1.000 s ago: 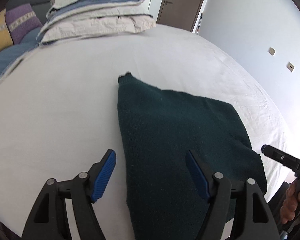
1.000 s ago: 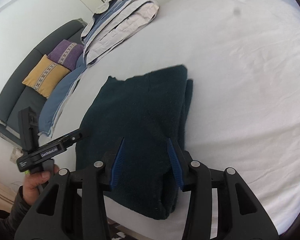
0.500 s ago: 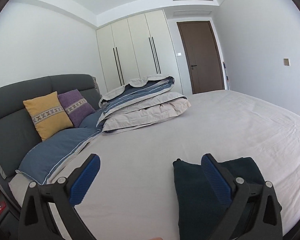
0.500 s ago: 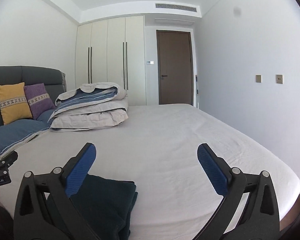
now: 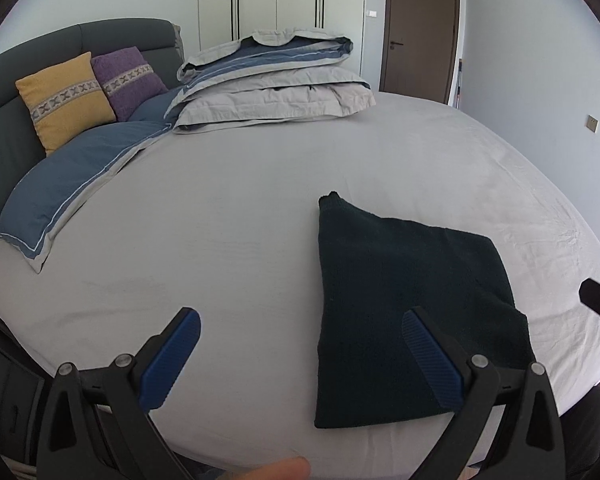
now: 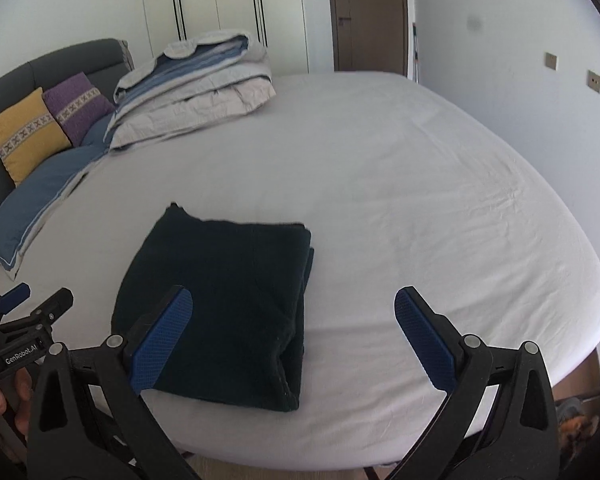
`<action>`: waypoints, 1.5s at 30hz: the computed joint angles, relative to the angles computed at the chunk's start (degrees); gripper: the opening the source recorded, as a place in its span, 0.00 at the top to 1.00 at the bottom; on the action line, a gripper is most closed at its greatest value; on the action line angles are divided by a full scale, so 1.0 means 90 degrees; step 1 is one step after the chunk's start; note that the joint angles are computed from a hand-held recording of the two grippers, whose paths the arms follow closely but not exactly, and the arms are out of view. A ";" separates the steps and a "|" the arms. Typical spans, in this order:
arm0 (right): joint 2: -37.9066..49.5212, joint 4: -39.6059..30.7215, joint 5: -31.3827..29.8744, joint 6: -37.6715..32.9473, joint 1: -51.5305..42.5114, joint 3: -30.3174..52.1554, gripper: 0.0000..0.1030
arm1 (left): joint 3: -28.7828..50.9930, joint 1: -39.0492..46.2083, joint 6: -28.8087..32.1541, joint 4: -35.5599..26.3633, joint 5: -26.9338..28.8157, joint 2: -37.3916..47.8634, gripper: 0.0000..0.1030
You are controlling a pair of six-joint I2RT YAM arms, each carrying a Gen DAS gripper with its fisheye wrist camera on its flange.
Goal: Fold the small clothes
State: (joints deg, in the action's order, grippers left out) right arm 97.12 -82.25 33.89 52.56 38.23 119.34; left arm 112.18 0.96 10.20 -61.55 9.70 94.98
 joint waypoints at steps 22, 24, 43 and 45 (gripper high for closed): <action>0.0093 0.0600 -0.0415 0.0176 0.0152 -0.1230 0.00 | -0.0739 -0.0153 0.0068 0.0045 -0.0108 -0.0106 0.00; 0.0112 0.0621 -0.0426 0.0163 0.0150 -0.1223 0.00 | -0.0757 -0.0161 0.0067 0.0052 -0.0122 -0.0107 0.00; 0.0275 0.0605 -0.0492 0.0208 0.0147 -0.1057 0.00 | -0.0828 -0.0198 0.0069 0.0072 -0.0170 -0.0118 0.00; 0.0274 0.0610 -0.0493 0.0207 0.0144 -0.1063 0.00 | -0.0825 -0.0210 0.0072 0.0069 -0.0180 -0.0118 0.00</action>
State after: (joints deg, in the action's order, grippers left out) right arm 99.58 -76.76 29.46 54.42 39.53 109.77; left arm 104.76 -0.94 10.84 -60.93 8.08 93.93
